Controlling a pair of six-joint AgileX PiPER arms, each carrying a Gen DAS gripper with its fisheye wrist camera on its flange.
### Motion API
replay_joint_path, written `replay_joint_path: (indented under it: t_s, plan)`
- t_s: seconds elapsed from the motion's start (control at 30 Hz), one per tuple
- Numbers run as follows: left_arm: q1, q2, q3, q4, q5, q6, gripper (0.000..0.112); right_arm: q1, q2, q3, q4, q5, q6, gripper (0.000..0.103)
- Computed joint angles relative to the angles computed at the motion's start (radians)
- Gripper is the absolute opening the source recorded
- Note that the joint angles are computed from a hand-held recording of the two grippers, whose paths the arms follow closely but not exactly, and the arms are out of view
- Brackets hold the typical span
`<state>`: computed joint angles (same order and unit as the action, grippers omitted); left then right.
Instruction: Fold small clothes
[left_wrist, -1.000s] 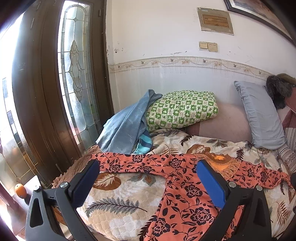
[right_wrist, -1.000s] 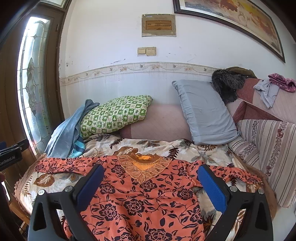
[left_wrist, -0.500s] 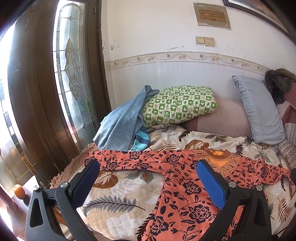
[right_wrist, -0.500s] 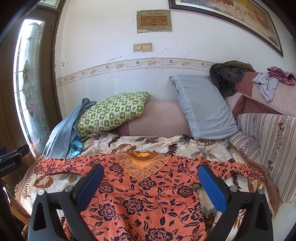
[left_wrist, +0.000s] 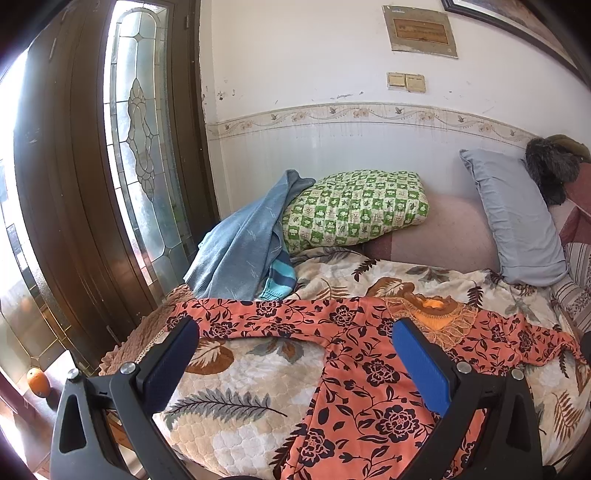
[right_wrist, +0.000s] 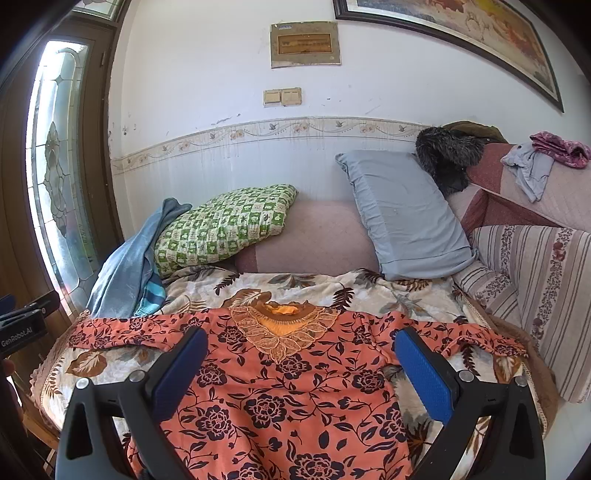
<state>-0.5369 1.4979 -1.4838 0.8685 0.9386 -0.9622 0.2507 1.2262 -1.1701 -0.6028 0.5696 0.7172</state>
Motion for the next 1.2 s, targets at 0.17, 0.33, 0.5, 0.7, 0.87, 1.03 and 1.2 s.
replay_joint_path:
  t_s: [0.17,0.33,0.5,0.7,0.87,1.03,1.2]
  plan:
    - [0.004,0.008,-0.004,-0.009,0.000,0.009,0.103,-0.013,0.002,0.003,0.016,-0.006,-0.011,0.102]
    - [0.046,0.059,-0.030,-0.105,-0.050,0.072,0.103,-0.064,0.011,0.025,0.051,-0.049,-0.062,0.102]
    - [0.139,0.248,-0.151,-0.409,-0.099,0.313,0.103,-0.331,0.037,0.104,0.482,-0.224,-0.528,0.102]
    - [0.146,0.559,-0.428,-0.564,-0.046,0.428,0.103,-0.732,0.251,0.041,1.082,-0.191,-1.088,0.102]
    - [0.117,0.858,-0.841,-0.651,0.057,0.499,0.103,-0.987,0.585,-0.222,1.351,0.025,-1.198,0.101]
    - [0.096,1.076,-1.142,-0.681,0.109,0.581,0.103,-1.107,0.905,-0.534,1.547,0.227,-1.052,0.079]
    - [0.129,1.066,-1.034,-0.675,0.008,0.616,0.103,-1.149,1.130,-0.767,1.625,0.217,-0.766,0.078]
